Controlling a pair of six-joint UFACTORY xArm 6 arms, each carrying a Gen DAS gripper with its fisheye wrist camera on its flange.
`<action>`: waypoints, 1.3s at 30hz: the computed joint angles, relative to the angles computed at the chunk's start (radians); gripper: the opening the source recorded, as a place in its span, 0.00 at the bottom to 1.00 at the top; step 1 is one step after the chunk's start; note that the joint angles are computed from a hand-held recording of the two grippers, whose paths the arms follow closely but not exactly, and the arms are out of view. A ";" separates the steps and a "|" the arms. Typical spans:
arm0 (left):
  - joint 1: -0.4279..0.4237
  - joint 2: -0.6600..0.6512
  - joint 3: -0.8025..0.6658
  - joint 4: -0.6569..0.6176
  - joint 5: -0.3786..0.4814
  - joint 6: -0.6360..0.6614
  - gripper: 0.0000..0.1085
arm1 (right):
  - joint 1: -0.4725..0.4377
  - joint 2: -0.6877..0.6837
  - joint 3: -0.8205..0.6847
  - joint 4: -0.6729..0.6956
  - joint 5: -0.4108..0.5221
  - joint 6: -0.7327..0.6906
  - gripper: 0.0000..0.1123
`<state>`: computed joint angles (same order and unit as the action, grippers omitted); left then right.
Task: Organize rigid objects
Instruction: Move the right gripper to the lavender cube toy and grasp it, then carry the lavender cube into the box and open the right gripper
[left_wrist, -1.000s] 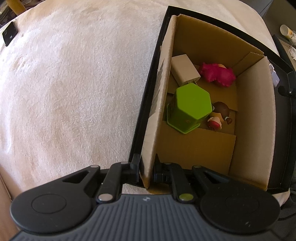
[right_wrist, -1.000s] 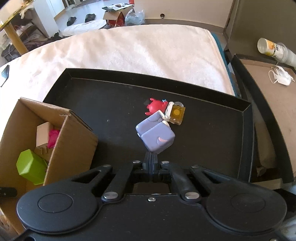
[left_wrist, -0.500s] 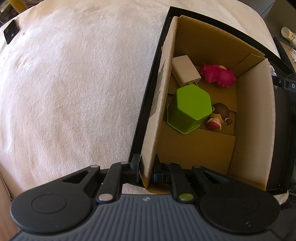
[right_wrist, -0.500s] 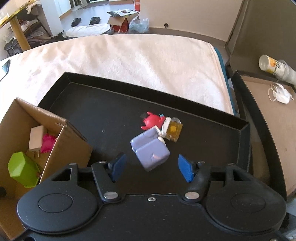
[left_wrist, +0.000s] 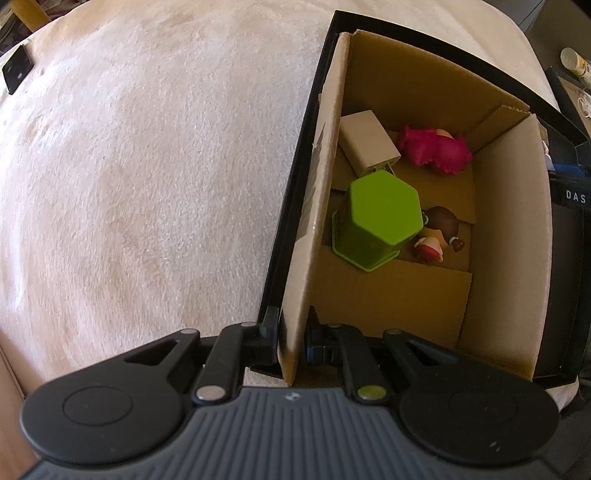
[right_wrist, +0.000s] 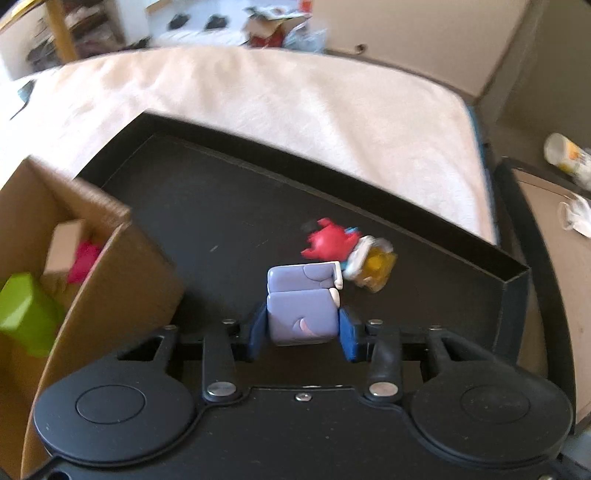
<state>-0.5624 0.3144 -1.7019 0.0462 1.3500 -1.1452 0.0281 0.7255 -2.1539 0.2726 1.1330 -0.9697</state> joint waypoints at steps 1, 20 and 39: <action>-0.002 0.001 -0.003 0.003 0.002 0.003 0.11 | 0.004 -0.009 0.006 -0.017 0.010 -0.003 0.35; 0.000 -0.098 0.147 0.003 -0.119 0.007 0.12 | -0.016 -0.059 -0.142 0.006 0.156 0.145 0.35; 0.009 -0.149 0.224 -0.012 -0.190 0.049 0.12 | 0.075 -0.200 0.015 0.004 0.168 0.146 0.35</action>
